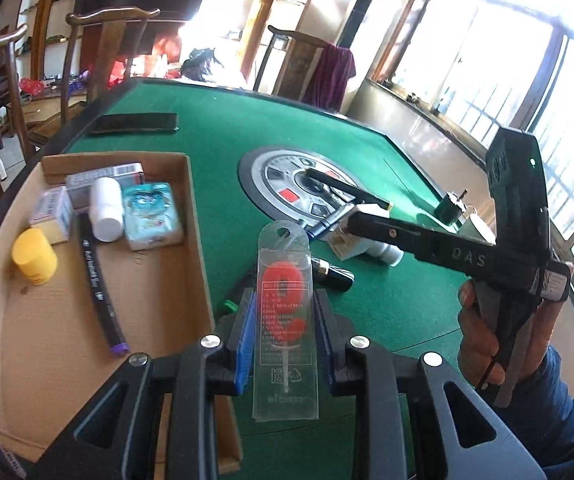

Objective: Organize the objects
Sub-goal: 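Carry the white block and clear package toward the cardboard tray with both tools, then lower the white block and clear package into the tray and open both tools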

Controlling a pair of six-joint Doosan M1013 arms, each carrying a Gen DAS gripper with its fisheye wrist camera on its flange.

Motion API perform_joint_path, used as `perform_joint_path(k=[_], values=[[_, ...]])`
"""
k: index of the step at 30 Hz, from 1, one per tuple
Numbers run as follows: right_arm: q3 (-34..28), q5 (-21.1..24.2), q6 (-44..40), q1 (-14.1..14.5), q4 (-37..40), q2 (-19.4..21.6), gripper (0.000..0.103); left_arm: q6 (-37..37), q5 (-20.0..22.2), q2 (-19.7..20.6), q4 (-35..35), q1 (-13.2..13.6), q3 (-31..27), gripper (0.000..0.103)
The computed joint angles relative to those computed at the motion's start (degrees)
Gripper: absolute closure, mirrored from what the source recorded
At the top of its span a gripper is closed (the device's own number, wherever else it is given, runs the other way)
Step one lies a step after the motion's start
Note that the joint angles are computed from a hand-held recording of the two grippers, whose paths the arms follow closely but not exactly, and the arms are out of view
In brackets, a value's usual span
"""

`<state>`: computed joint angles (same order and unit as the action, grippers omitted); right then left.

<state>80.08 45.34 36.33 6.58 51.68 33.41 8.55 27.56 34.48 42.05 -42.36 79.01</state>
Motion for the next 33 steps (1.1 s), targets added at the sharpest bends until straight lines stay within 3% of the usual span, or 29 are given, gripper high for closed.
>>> perform_joint_path(k=[16,33], values=[[2.5,4.75,-4.95,3.94,2.77,-2.25,0.052,-23.71,1.73,-6.46,15.97,0.93,11.5,0.076],[1.57,9.12,-4.23,10.92,-5.84,-1.43,0.051,-27.99,8.01,-7.29,12.5,2.73,15.67,0.076]])
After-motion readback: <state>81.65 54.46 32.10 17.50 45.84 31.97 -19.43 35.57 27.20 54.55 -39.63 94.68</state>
